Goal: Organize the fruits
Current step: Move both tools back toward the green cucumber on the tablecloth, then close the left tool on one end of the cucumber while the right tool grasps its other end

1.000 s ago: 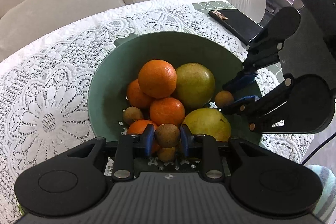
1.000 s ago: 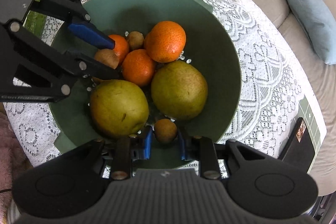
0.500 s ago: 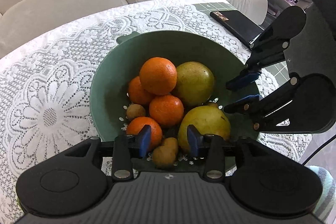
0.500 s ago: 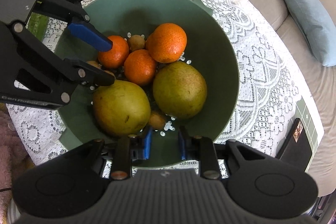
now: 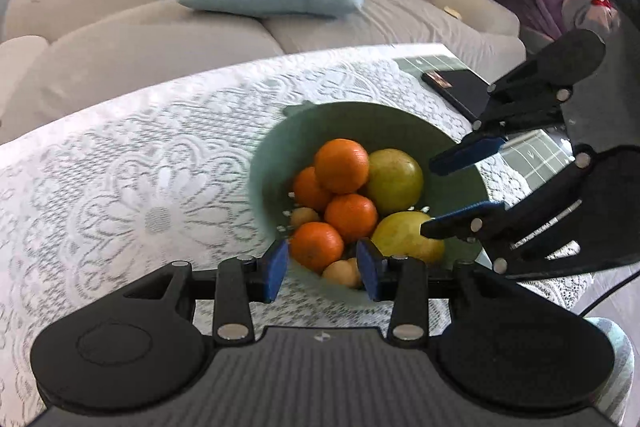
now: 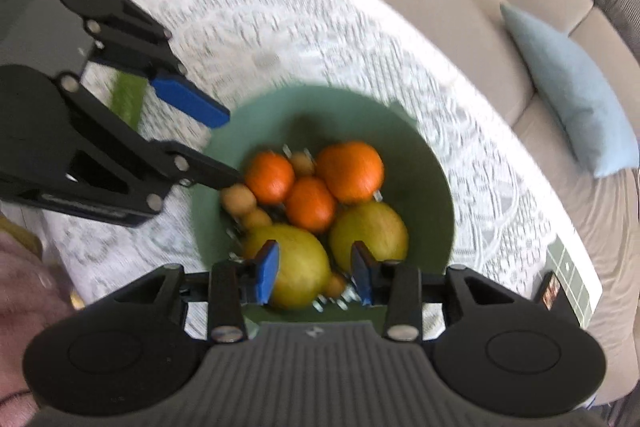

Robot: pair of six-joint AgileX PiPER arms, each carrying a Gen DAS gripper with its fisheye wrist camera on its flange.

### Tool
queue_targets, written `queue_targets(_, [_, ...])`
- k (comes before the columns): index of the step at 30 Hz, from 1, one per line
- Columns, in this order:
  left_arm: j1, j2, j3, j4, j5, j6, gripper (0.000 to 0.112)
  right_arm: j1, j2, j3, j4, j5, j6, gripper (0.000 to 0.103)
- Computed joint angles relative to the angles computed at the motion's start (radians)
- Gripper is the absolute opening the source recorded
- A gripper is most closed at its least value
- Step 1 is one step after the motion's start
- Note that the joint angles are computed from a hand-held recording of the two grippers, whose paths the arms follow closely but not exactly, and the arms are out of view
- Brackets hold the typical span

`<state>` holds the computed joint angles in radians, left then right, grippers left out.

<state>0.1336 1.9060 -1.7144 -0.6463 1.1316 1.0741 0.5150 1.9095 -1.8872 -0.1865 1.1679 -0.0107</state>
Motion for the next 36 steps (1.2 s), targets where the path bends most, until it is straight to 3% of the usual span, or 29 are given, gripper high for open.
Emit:
queue_targets(6, [0.086,-0.019,0.03,-0.036,-0.006,0.03,0.047,0.087,-0.034,0.063,-0.009,-0.127,0.106,0.04])
queue_targets(12, [0.172,-0.021,0.045,-0.077,-0.015,0.054,0.047,0.142,-0.043,0.111,0.021,-0.275,0.202,0.05])
queue_targets(22, [0.289,0.043,0.013,-0.153,-0.027,0.087,0.047,0.259,-0.03,0.254,-0.157,-0.553,0.611,0.05])
queue_targets(28, [0.319,0.085,0.031,-0.201,-0.045,0.13,0.048,0.31,0.037,0.302,-0.404,-0.624,0.959,0.05])
queue_targets(32, [0.328,0.115,0.035,-0.202,-0.062,0.136,0.048,0.322,0.059,0.357,-0.492,-0.679,1.09,0.056])
queue_targets(36, [0.34,0.133,0.037,-0.201,-0.067,0.123,0.048,0.325,0.08,0.378,-0.553,-0.679,1.16,0.056])
